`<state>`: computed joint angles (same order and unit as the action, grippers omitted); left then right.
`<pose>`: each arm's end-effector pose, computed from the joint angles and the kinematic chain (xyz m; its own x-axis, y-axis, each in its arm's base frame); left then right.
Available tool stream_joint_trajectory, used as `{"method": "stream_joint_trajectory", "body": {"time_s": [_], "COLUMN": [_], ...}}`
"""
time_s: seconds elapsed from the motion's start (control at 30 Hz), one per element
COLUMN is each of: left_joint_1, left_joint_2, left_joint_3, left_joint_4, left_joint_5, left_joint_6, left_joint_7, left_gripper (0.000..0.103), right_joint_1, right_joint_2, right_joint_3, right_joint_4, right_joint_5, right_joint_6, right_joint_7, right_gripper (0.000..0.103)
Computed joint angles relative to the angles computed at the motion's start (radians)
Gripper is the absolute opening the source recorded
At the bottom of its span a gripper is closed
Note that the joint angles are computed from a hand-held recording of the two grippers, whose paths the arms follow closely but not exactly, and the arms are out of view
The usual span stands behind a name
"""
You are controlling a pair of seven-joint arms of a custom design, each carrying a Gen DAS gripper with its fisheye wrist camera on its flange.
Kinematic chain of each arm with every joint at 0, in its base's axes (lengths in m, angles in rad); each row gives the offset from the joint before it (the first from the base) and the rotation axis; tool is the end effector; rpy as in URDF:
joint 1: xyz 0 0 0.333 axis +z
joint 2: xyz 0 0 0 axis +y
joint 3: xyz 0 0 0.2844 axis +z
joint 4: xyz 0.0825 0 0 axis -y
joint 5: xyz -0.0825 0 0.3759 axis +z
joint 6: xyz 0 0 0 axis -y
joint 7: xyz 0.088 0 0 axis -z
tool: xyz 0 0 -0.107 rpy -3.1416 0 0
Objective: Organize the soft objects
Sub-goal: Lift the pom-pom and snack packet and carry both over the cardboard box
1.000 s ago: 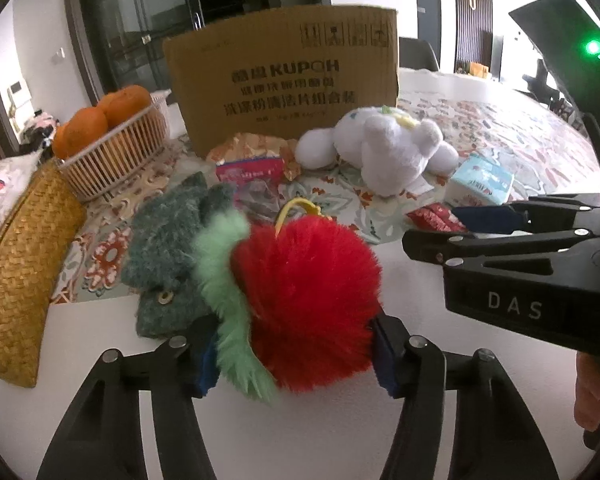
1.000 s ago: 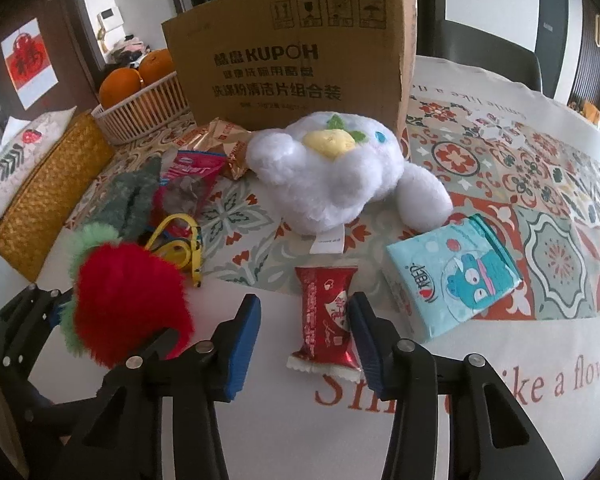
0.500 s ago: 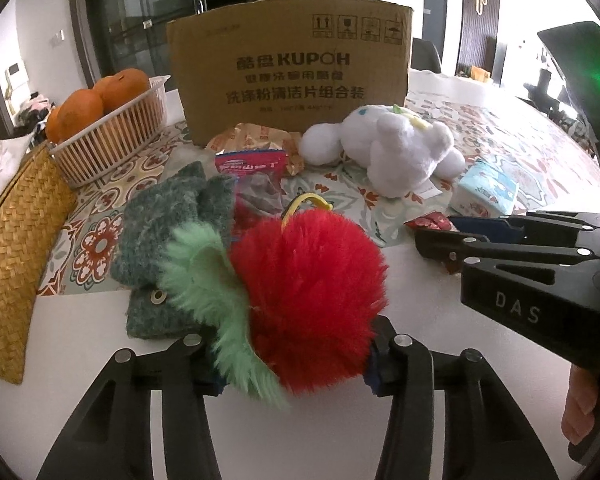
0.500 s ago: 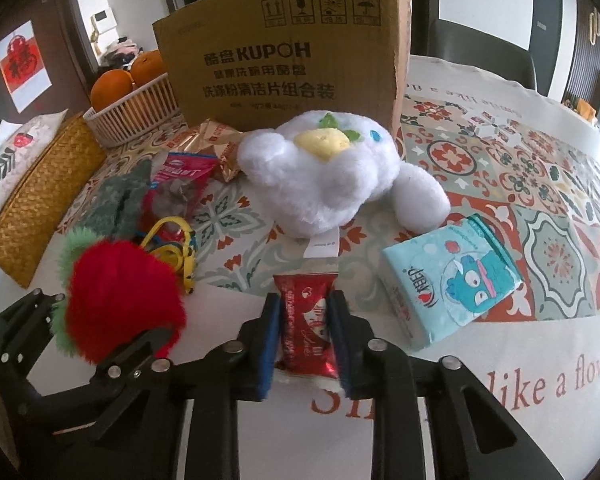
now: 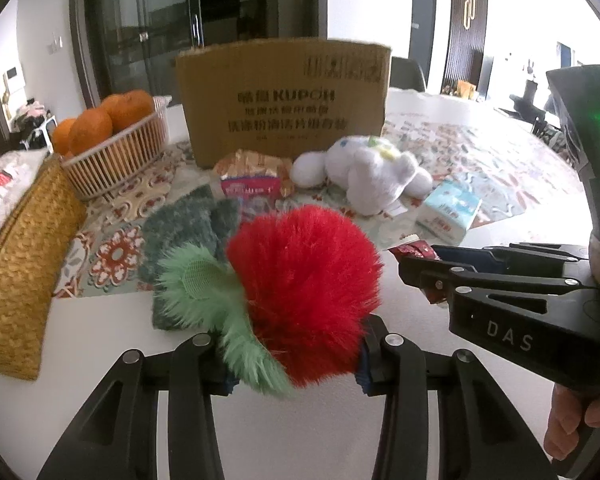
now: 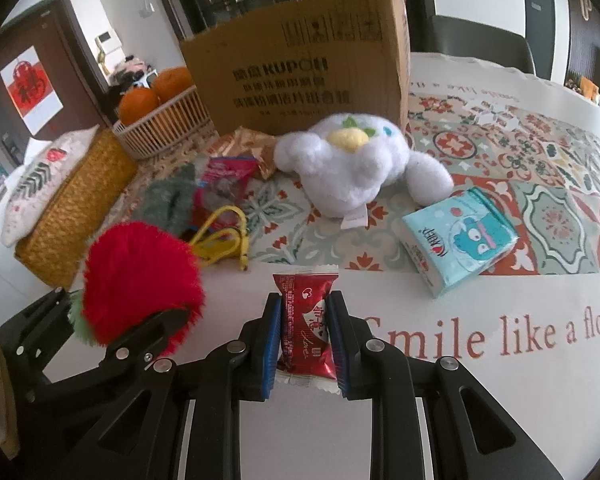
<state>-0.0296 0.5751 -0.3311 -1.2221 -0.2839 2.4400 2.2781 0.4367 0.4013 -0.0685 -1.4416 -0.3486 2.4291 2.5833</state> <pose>0.7132 -0.1967 0.5060 -0.7120 -0.7019 -0.0181 -0.4936 0.5187 -0.6981 0.6539 0.2600 0.5013 -0.3385 -0.9101 -0.2390 -0.7124 0.4138 -0.5668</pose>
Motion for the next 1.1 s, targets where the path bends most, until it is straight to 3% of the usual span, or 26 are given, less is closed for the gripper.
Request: {"method": "stream_joint_trajectory", "body": {"time_s": [0.33,0.53,0.83,1.1], "left_joint_1": [0.035,0.046,0.05,0.029], "left_joint_2": [-0.053,-0.099,-0.102,-0.01], "left_joint_3": [-0.019,-0.023,-0.028,-0.022], "left_joint_4": [-0.03,-0.08,-0.051,0.13], "left_joint_5": [-0.076,-0.11,-0.14,-0.11], "left_joint_6": [0.027,0.105,0.165,0.084], "left_joint_7": [0.038,0.079,0.097,0.036], "left_gripper": [0.043,0.043,0.043,0.043], "right_joint_1": [0.04,0.043,0.057,0.062], "right_joint_2": [-0.067,-0.092,-0.091,-0.068], "right_joint_3": [-0.009,0.004,0.006,-0.004], "right_joint_4": [-0.023,-0.023,0.031,0.105], "right_joint_5": [-0.137,-0.212,-0.318,-0.375], "right_joint_6": [-0.01,-0.02,-0.038,-0.063], "right_joint_7": [0.107,0.162,0.212,0.22], "right_gripper": [0.024,0.024,0.024,0.024]}}
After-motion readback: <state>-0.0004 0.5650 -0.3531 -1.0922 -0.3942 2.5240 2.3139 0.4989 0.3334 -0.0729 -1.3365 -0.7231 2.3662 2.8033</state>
